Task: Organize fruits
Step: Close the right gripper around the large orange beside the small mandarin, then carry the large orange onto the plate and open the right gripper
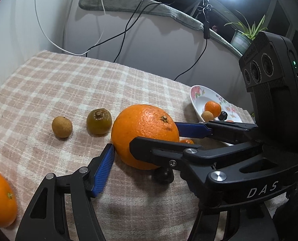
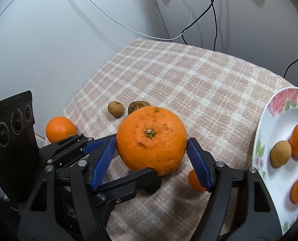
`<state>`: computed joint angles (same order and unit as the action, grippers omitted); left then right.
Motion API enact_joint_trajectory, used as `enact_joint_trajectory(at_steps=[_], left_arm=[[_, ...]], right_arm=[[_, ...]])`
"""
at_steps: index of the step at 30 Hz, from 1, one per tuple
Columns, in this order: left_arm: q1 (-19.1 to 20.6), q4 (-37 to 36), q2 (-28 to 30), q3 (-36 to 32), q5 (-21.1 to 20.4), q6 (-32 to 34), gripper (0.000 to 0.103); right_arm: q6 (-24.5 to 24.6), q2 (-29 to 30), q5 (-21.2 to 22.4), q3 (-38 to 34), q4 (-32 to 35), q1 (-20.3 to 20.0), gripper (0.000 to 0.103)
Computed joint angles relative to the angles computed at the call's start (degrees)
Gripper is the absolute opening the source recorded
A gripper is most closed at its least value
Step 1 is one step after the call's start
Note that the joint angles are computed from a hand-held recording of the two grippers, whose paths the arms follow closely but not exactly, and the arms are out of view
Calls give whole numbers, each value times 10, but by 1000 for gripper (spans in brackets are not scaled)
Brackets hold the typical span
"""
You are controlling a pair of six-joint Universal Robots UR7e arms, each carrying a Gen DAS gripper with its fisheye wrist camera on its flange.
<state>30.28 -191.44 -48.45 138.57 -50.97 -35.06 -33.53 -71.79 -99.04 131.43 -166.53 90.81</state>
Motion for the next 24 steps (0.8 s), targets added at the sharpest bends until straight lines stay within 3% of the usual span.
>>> enact_joint_trajectory(at_steps=[8, 24], left_arm=[[-18, 2, -1, 1, 25, 4, 64], [-55, -7, 13, -22, 21, 27, 64]], right_arm=[[-11, -14, 5, 8, -10, 7, 76], [-9, -95, 12, 40, -14, -4, 76]])
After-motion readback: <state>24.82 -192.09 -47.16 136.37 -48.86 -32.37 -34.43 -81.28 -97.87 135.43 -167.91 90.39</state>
